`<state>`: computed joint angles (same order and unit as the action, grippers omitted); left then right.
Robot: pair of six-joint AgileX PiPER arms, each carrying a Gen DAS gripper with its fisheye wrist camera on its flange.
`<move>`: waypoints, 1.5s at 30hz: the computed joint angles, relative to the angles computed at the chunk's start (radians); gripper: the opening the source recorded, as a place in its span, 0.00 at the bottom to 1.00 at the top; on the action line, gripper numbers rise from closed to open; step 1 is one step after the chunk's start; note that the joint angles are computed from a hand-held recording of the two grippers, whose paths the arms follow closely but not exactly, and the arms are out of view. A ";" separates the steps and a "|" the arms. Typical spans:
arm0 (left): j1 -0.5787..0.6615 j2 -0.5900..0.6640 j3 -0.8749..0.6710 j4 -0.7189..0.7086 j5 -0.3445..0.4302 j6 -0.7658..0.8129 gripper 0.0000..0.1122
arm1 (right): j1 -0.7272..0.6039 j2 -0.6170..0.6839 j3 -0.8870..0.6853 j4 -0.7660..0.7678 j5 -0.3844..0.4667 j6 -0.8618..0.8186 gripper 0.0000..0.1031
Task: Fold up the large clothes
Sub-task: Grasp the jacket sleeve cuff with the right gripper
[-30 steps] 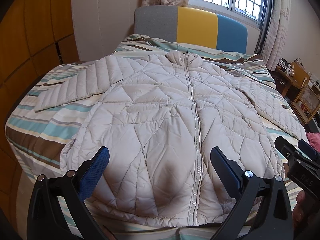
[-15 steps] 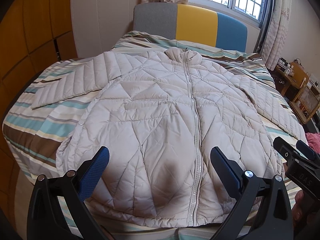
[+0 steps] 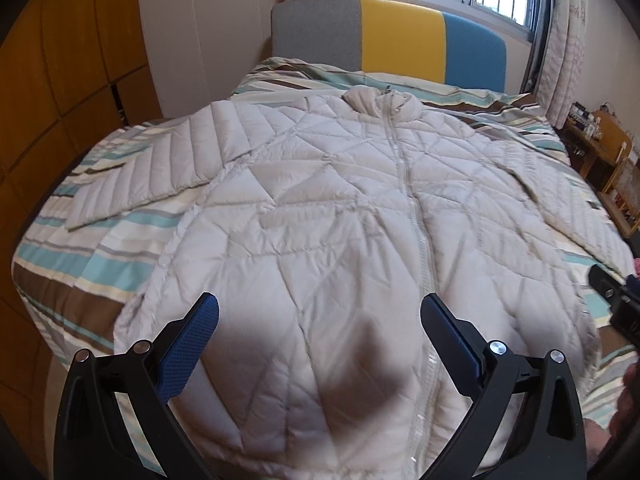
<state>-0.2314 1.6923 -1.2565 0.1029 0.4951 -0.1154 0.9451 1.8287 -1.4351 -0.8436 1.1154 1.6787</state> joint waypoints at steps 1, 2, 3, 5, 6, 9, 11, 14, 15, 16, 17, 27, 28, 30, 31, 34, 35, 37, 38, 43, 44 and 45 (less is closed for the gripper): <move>0.006 0.013 -0.010 -0.005 -0.007 0.010 0.89 | -0.016 0.002 0.006 0.002 0.006 0.001 0.98; 0.012 0.034 -0.030 0.005 -0.013 0.008 0.89 | -0.026 0.003 0.009 0.002 0.012 0.003 0.98; 0.017 0.058 -0.056 0.023 -0.010 -0.001 0.89 | -0.040 0.001 0.027 -0.011 0.010 0.020 0.98; 0.029 0.100 -0.100 0.036 -0.021 0.004 0.89 | -0.069 -0.012 0.068 -0.029 -0.025 0.037 0.98; 0.032 0.127 -0.130 0.075 -0.020 -0.020 0.89 | -0.092 -0.039 0.127 -0.071 -0.100 0.070 0.98; 0.049 0.200 -0.215 0.111 -0.026 -0.027 0.89 | -0.179 -0.101 0.259 -0.087 -0.294 0.107 0.98; 0.059 0.266 -0.290 0.189 -0.028 -0.080 0.89 | -0.226 -0.112 0.294 -0.068 -0.339 0.078 0.98; 0.079 0.372 -0.443 0.155 0.048 -0.026 0.89 | -0.290 -0.081 0.263 0.007 -0.207 -0.009 0.98; 0.088 0.408 -0.495 0.138 0.071 -0.009 0.89 | -0.317 -0.083 0.273 0.002 -0.185 0.000 0.98; 0.096 0.461 -0.572 0.151 0.106 -0.018 0.89 | -0.360 -0.095 0.303 -0.012 -0.183 0.023 0.98; 0.102 0.493 -0.614 0.151 0.114 -0.021 0.89 | -0.402 -0.105 0.331 -0.028 -0.187 0.046 0.98; 0.161 0.770 -0.974 0.115 0.243 -0.005 0.89 | -0.836 -0.093 0.478 -0.065 -0.290 0.182 0.98; 0.160 0.762 -0.946 0.121 0.220 -0.015 0.89 | -0.869 -0.076 0.481 -0.051 -0.323 0.183 0.97; 0.153 0.756 -0.915 0.146 0.190 -0.034 0.89 | -0.898 -0.048 0.481 -0.032 -0.360 0.184 0.91; 0.150 0.760 -0.916 0.155 0.191 -0.039 0.89 | -0.903 -0.042 0.479 -0.031 -0.362 0.186 0.91; 0.151 0.787 -0.956 0.128 0.219 -0.020 0.89 | -0.871 -0.016 0.430 -0.030 -0.323 0.168 0.71; 0.153 0.794 -0.968 0.115 0.227 -0.012 0.89 | -0.856 -0.009 0.416 -0.029 -0.318 0.158 0.65; 0.165 0.806 -0.991 0.075 0.239 0.014 0.89 | -0.845 0.009 0.389 -0.045 -0.325 0.130 0.39; 0.166 0.806 -0.989 0.069 0.237 0.017 0.89 | -0.835 0.015 0.375 -0.050 -0.323 0.116 0.33; 0.168 0.789 -0.947 0.066 0.199 0.004 0.89 | -0.804 0.054 0.301 -0.065 -0.305 0.074 0.09; 0.167 0.786 -0.939 0.074 0.192 -0.003 0.89 | -0.795 0.057 0.294 -0.078 -0.296 0.088 0.09; 0.164 0.782 -0.930 0.085 0.185 -0.012 0.89 | -0.772 0.057 0.280 -0.099 -0.278 0.107 0.09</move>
